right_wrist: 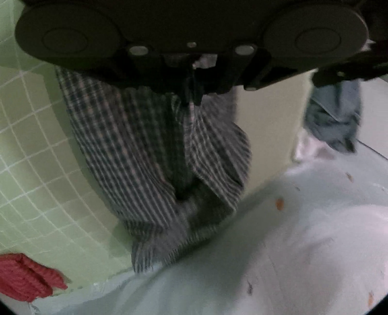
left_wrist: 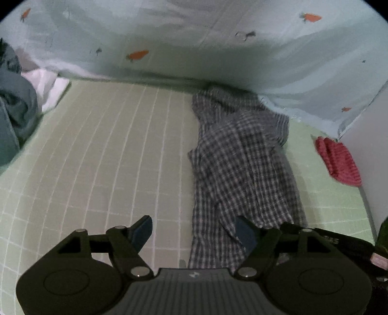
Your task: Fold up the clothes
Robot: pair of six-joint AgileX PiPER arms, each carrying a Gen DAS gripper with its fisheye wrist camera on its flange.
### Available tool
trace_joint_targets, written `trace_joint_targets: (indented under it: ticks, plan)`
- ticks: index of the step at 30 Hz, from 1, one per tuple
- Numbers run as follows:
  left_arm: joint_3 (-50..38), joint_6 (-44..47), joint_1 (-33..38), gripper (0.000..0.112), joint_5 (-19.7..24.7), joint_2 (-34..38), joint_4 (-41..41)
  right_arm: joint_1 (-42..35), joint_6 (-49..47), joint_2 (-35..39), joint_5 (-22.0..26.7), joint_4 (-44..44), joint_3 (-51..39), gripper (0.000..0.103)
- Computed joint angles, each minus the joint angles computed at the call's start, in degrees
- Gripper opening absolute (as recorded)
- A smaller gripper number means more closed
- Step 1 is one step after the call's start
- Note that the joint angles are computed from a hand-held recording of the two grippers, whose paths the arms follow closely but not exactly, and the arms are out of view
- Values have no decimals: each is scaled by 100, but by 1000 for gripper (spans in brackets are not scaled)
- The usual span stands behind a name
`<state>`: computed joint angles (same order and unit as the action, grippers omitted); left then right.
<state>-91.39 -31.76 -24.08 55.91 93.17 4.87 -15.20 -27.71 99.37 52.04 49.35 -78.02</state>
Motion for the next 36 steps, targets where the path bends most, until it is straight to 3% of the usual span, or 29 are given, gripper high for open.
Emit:
trace_joint_targets:
  ticks: [8,14,22,36]
  plan:
    - [560,-718,-669,76,81,-493,254,-731,-379,-946,628,927,930,3]
    - [752,-1460,-1330,76,495,-722,644,-1266,-137,-1367,1110,450,1399,2]
    - [1185,-2139,-1680,76,651,-868,677,-1815,-492,-1696,1451,34,1874,2]
    - [1724,-2582,-2067,76,772,-777,587,-1825,-738,-1659,1216,-651,2394,3]
